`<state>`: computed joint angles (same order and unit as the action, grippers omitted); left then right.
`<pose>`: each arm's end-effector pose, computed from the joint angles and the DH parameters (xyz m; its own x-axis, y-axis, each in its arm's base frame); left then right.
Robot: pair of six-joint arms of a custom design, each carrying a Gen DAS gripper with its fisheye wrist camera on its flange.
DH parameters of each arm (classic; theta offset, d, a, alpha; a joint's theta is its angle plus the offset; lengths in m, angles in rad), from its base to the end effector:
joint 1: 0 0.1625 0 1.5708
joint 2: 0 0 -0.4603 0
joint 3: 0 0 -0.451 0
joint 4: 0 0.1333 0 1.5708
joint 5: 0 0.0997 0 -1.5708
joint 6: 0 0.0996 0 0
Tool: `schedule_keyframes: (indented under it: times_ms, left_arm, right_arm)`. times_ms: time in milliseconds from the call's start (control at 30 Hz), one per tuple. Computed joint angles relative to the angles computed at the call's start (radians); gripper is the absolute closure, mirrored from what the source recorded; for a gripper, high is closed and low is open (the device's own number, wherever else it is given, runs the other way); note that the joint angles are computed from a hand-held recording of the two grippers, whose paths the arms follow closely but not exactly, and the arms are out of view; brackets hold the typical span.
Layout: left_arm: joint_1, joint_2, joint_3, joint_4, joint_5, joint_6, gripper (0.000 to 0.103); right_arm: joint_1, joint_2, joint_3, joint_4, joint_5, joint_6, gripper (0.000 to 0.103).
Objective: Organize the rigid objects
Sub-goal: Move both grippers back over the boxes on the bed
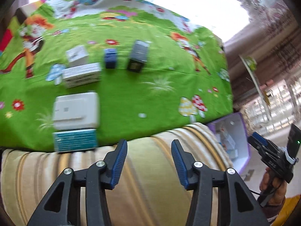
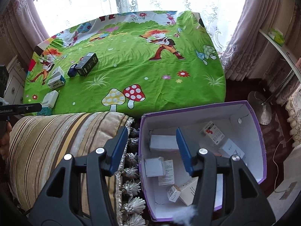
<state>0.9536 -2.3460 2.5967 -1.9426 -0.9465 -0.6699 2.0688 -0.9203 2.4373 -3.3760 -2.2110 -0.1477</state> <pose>0.0268 -0.2931 0.3112 -0.9074 -0.1797 -0.3798 0.0141 0.8904 -0.4550 0.2661 -0.3349 0.0302 -0.7097 -0.3553 0.6083 -0.5686 0.7987 -0.1968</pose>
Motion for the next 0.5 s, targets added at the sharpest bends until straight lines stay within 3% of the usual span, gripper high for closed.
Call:
schedule_keyframes:
  times_ms: [67,267,500]
  left_arm:
    - [0.052,-0.002,-0.012,0.013,0.018,0.017,0.044]
    - [0.171,0.051,-0.051,0.010,0.039,0.065,0.035]
    - [0.251,0.139,-0.076,-0.003,0.044,0.082,0.034]
  right_arm:
    - [0.011,0.017,-0.015,0.013,0.005,0.000,0.043]
    - [0.042,0.063,-0.063,0.054,0.037,0.000,0.039]
    - [0.084,0.119,-0.123,0.090,0.071,-0.017,0.037]
